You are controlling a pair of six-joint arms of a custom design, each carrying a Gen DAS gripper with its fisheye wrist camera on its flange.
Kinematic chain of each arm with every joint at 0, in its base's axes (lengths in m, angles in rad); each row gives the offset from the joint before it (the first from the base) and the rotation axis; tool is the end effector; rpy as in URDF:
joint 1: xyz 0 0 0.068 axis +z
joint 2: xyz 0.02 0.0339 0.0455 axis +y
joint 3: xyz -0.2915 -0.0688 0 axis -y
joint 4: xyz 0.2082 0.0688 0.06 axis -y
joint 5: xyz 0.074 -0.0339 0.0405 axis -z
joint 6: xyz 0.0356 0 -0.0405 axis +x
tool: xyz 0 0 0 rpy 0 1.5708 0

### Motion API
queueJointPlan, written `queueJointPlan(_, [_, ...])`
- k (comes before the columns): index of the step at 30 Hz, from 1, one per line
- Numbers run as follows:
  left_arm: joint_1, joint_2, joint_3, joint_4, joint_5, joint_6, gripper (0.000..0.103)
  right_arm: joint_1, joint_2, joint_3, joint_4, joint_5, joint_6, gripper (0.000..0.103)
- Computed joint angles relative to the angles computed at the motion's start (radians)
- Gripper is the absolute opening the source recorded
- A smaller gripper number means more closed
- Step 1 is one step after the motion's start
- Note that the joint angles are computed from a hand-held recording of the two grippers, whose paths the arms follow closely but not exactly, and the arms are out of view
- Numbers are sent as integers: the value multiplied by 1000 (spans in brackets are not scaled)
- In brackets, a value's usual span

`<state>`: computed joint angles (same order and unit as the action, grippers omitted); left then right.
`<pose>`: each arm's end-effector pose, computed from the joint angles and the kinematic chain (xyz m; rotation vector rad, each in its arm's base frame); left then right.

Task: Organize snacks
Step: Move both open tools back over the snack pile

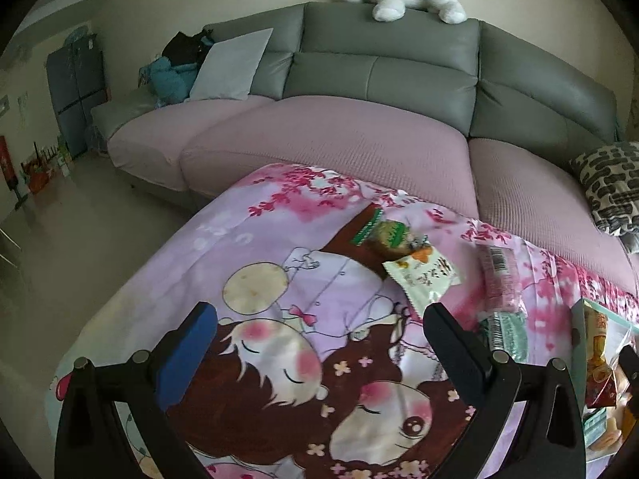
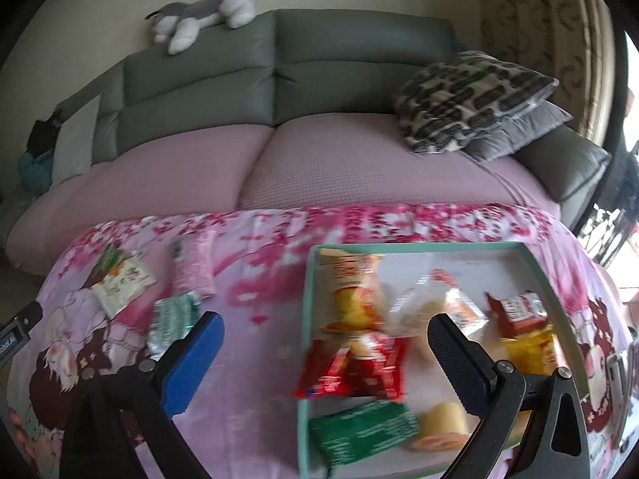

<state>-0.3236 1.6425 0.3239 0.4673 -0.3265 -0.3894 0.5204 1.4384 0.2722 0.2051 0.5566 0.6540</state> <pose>0.2140 -0.0597 0.1366 -0.2237 2.3538 0.0545 0.1641 0.0723 0.1492 0.3655 2.3169 -0.1484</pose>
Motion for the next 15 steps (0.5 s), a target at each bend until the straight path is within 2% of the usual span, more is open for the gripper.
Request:
queueJointPlan(8, [102,117,38,92,230,108,102,125,139,88,33,14,16,103])
queueJointPlan(13, [119,218,151,56,314,147,102,115,238,127,100,-37,-22,103])
queueJointPlan(15, [99,244,195,31,299,187,102,97,290,140,143,-73,-43,103])
